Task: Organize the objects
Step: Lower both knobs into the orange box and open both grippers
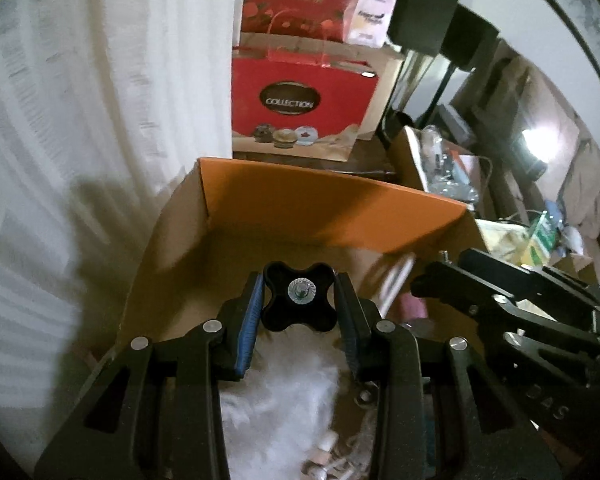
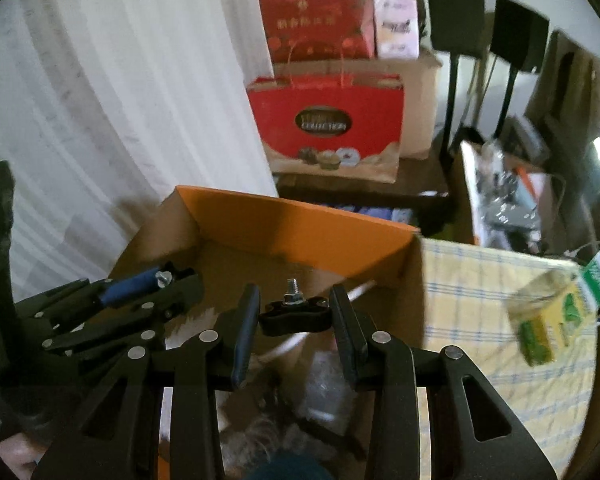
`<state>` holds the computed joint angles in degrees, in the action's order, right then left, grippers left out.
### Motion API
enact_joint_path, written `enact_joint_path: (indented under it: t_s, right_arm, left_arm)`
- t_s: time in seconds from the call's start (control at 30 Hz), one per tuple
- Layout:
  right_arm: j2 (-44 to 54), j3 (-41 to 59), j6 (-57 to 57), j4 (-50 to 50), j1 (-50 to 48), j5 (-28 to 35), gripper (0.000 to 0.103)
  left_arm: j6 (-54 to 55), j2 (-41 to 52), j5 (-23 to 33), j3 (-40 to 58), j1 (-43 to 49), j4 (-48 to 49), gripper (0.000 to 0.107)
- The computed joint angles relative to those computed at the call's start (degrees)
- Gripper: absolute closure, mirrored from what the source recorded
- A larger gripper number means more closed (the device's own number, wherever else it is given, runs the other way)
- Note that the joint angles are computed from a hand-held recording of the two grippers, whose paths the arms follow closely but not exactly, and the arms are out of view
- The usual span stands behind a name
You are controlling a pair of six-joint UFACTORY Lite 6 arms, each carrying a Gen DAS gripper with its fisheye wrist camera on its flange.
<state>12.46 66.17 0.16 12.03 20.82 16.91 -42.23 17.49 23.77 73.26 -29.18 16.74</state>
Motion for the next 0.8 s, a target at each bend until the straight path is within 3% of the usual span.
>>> enact_joint_path:
  t_s: [0.17,0.27,0.8]
  right_arm:
    - [11.3,11.0,-1.6,3.3,-1.3,4.6,0.067]
    - [16.2,16.0,-1.3,3.6,-1.5,6.6,0.067]
    - [27.1,24.5,-0.7,6.5,-2.0,9.9,0.067]
  left_arm:
    - [8.6,6.2,0.5,5.2,4.0,-8.6,0.074]
    - [7.3,9.5,0.9,7.6,4.8,-7.1,0.074]
    - [11.9,18.7,0.1,11.3,7.0,-12.6,0.074]
